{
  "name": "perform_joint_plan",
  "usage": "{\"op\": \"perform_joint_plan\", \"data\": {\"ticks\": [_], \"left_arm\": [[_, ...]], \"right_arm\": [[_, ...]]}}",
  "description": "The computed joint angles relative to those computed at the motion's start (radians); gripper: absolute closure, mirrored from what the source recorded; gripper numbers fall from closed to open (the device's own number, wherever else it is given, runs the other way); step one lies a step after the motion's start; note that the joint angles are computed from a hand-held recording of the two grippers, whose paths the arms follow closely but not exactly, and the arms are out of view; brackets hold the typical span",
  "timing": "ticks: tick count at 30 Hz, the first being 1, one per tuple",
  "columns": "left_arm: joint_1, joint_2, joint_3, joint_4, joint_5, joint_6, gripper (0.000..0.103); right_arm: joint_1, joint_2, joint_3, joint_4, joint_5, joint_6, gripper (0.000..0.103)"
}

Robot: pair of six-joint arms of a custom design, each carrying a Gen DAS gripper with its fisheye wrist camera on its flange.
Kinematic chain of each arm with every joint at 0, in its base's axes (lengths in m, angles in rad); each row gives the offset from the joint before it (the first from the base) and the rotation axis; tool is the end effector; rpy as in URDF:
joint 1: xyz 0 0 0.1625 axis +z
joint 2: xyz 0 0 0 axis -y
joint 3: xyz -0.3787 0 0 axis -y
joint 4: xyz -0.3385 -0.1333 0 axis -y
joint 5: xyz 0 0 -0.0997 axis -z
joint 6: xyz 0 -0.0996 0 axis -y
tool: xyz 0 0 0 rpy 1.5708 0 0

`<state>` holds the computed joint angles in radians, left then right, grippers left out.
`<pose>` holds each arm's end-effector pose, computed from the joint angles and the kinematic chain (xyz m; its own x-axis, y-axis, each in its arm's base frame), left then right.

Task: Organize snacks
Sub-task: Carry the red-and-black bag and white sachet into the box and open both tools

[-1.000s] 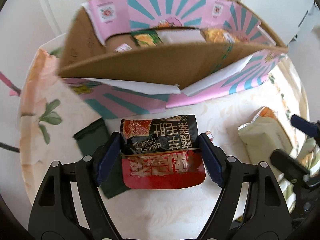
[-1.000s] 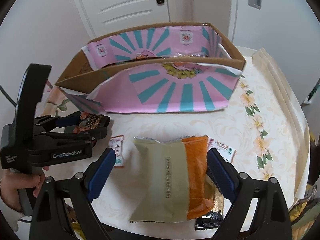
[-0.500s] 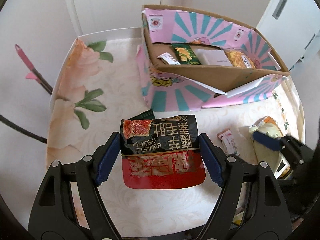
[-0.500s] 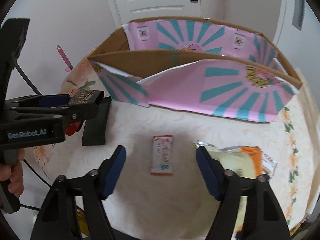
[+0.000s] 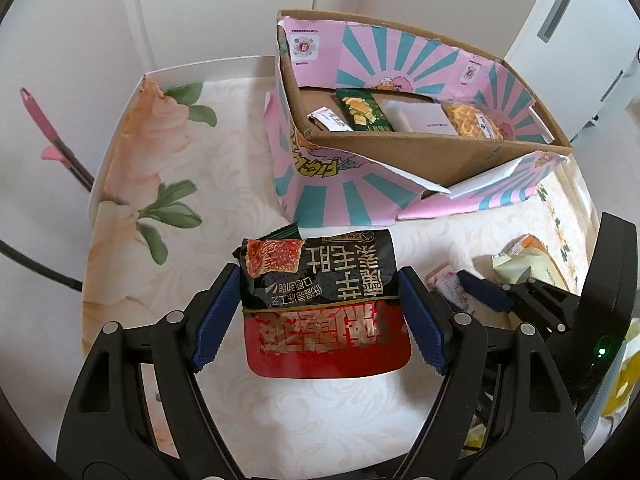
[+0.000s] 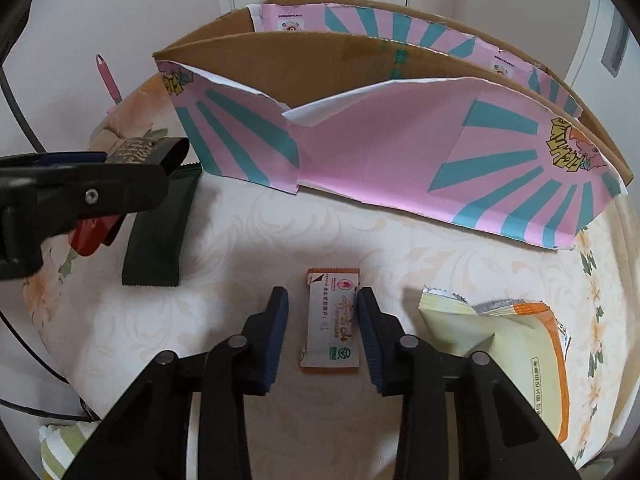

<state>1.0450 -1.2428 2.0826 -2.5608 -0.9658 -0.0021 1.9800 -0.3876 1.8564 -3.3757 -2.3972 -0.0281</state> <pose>-0.0660 -0.4922 0.2029 -0.7552 0.3374 -0.5620 0.4947 0.8559 -0.1508 0.2546 -0.4362 -0.0619 -0.7073 -0.0713 0.7033 -0.3956 0.8644 -0.3102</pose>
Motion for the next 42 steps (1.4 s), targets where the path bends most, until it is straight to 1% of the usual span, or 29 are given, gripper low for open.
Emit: {"op": "perform_joint_plan", "data": {"ticks": [1,8,12,17,20,22,24,29,31,33,35,39,41,42], "left_arm": [[-0.002,-0.001,0.0,0.001,0.0,-0.001,0.027],[-0.029,-0.031,-0.001,0.006,0.005,-0.019,0.027],[-0.062,-0.072,-0.007,0.01,0.001,-0.018,0.027],[-0.095,-0.11,-0.047,0.026,-0.034,-0.001,0.027],[-0.111,-0.1,-0.094,0.019,-0.047,0.026,0.027],[-0.121,-0.076,-0.131,0.005,-0.049,0.051,0.027],[-0.129,-0.042,-0.173,-0.005,-0.044,0.069,0.027],[-0.137,0.05,-0.266,0.002,-0.038,0.054,0.027],[-0.139,0.103,-0.307,0.013,-0.013,0.037,0.027],[-0.132,0.148,-0.341,0.025,-0.004,0.016,0.027],[-0.126,0.203,-0.376,0.039,0.028,0.002,0.027],[-0.106,0.275,-0.418,0.064,0.069,-0.031,0.027],[-0.096,0.303,-0.433,0.069,0.084,-0.055,0.025],[-0.092,0.309,-0.436,0.07,0.089,-0.063,0.021]], "right_arm": [[-0.001,0.001,0.0,-0.007,0.002,-0.006,0.082],[0.014,-0.023,0.021,-0.017,0.025,0.001,0.082],[0.038,-0.077,0.048,-0.018,0.024,0.001,0.082],[0.084,-0.158,0.062,-0.009,0.02,0.057,0.082],[0.102,-0.198,0.056,-0.016,0.019,0.08,0.082],[0.106,-0.227,0.049,-0.025,0.02,0.072,0.082],[0.105,-0.236,0.015,-0.028,0.019,0.047,0.082],[0.072,-0.281,-0.028,-0.034,0.042,-0.029,0.082],[0.047,-0.3,-0.037,-0.025,0.071,-0.056,0.082],[0.024,-0.319,-0.039,-0.003,0.101,-0.068,0.082],[-0.005,-0.342,-0.045,0.036,0.135,-0.091,0.082],[-0.05,-0.371,-0.054,0.089,0.183,-0.118,0.082],[-0.071,-0.383,-0.061,0.113,0.204,-0.137,0.082],[-0.082,-0.387,-0.065,0.126,0.215,-0.143,0.082]]}}
